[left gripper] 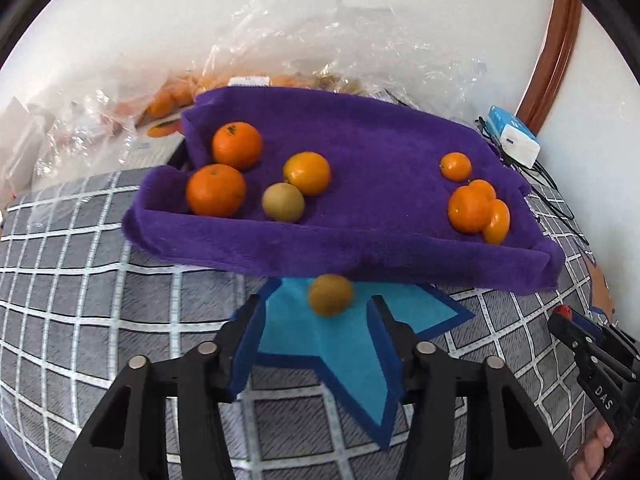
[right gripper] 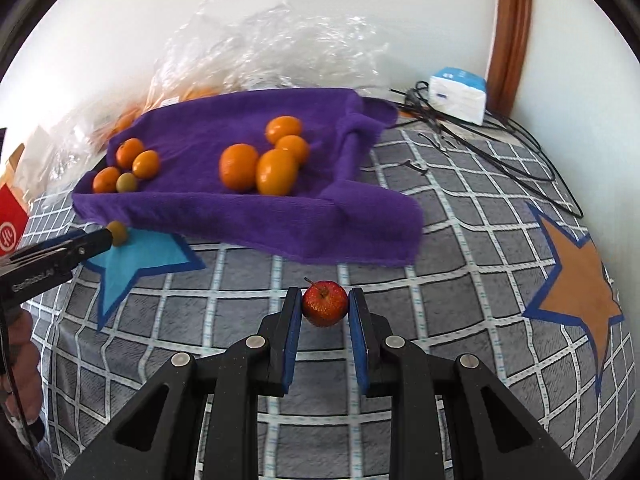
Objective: Organize fruits
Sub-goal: 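Grasp the remaining brown kiwi with the left tool while the right holds the apple, then carry the kiwi and the red apple over the purple towel with both tools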
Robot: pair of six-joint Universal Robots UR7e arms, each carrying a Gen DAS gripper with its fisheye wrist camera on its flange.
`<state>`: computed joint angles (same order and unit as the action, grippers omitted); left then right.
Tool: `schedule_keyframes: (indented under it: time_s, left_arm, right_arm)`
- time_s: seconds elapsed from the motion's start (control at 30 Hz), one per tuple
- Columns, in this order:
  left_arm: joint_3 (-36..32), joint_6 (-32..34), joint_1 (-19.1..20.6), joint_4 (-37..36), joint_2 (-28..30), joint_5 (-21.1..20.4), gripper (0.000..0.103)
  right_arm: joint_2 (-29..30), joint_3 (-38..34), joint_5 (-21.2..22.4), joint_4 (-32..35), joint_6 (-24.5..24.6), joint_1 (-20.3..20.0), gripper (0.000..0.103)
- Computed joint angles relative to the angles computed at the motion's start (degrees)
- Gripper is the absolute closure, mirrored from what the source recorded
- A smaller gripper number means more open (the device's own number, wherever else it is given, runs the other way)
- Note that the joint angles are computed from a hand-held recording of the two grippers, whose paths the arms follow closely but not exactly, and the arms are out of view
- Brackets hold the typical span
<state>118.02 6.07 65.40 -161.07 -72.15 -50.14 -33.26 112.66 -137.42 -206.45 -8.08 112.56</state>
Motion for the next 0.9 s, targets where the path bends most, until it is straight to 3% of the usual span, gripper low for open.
schedule_keyframes:
  time_s: [0.07, 0.13, 0.6, 0.9]
  left_arm:
    - [-0.74, -0.79, 0.46, 0.74, 0.75, -0.90, 0.063]
    - [-0.71, -0.25, 0.32, -1.13, 2.07, 0.47, 0.078]
    - [-1.39, 0.17, -1.80, 4.64, -5.83, 2.41, 0.078]
    - [-6.23, 0.92, -2.88, 6.87, -6.92, 3.39, 0.078]
  right_arm:
    - [-0.61, 0.55, 0.77, -0.08, 0.38, -0.41, 0.080]
    - [-0.83, 0.68, 1.06, -0.23, 0.39, -0.49, 0.080]
    - [-1.03, -3.30, 0.46, 3.02, 1.44, 2.52, 0.080]
    - [-1.03, -9.54, -0.35, 6.38, -1.99, 4.85, 0.079]
